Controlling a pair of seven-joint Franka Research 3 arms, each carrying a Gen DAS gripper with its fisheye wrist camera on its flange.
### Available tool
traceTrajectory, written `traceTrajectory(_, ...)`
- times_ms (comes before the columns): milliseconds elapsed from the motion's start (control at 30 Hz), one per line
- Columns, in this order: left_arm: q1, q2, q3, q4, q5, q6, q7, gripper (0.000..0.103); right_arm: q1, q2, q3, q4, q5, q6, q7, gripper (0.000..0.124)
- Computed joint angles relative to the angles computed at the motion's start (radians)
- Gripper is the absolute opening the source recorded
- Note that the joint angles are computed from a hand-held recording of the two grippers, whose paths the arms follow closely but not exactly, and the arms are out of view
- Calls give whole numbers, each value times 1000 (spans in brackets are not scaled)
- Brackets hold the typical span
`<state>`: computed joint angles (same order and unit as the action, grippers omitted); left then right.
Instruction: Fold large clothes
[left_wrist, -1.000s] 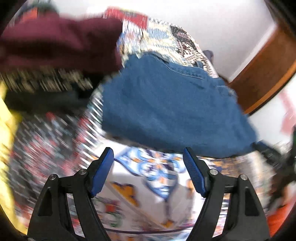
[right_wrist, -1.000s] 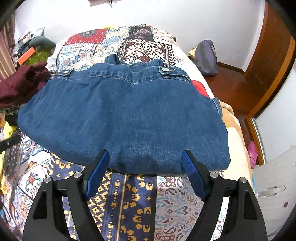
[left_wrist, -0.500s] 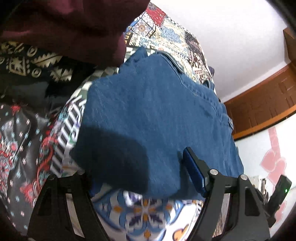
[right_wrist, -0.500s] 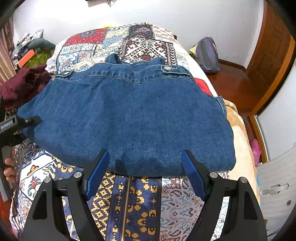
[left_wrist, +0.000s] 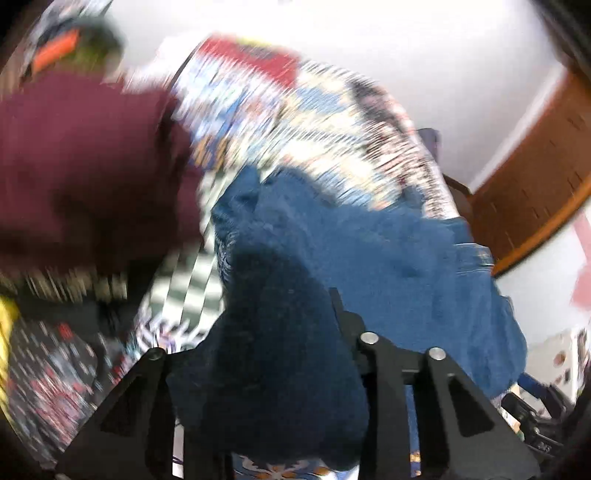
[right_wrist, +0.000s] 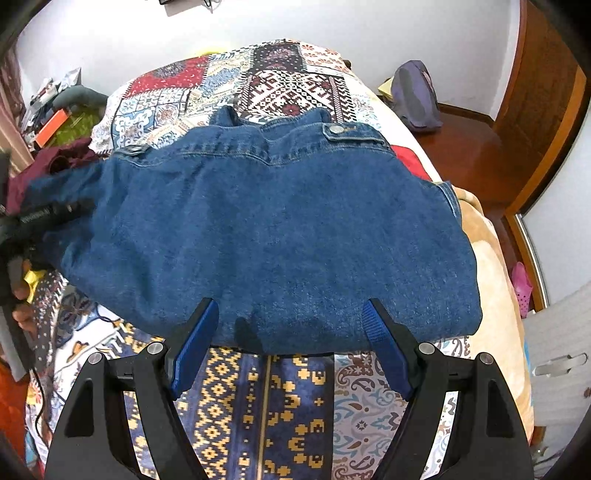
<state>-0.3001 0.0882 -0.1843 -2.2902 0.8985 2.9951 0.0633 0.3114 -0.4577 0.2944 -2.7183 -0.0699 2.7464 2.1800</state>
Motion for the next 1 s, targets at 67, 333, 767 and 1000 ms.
traceTrajectory(67, 14, -31, -1, -1, -27, 69, 29, 26, 4, 8, -1, 21, 0, -2, -7, 77)
traceTrajectory(333, 112, -216, -72, 0, 253, 32, -158, 24, 74, 174, -23, 183, 38, 89, -94, 77)
traceTrajectory(767, 142, -210, -99, -67, 102, -69, -29, 24, 240, 515, -75, 441, 435, 11, -527, 77)
traceTrajectory(1000, 117, -171, -101, -12, 94, -55, -17, 24, 159, 267, -99, 207, 275, 53, -359, 77)
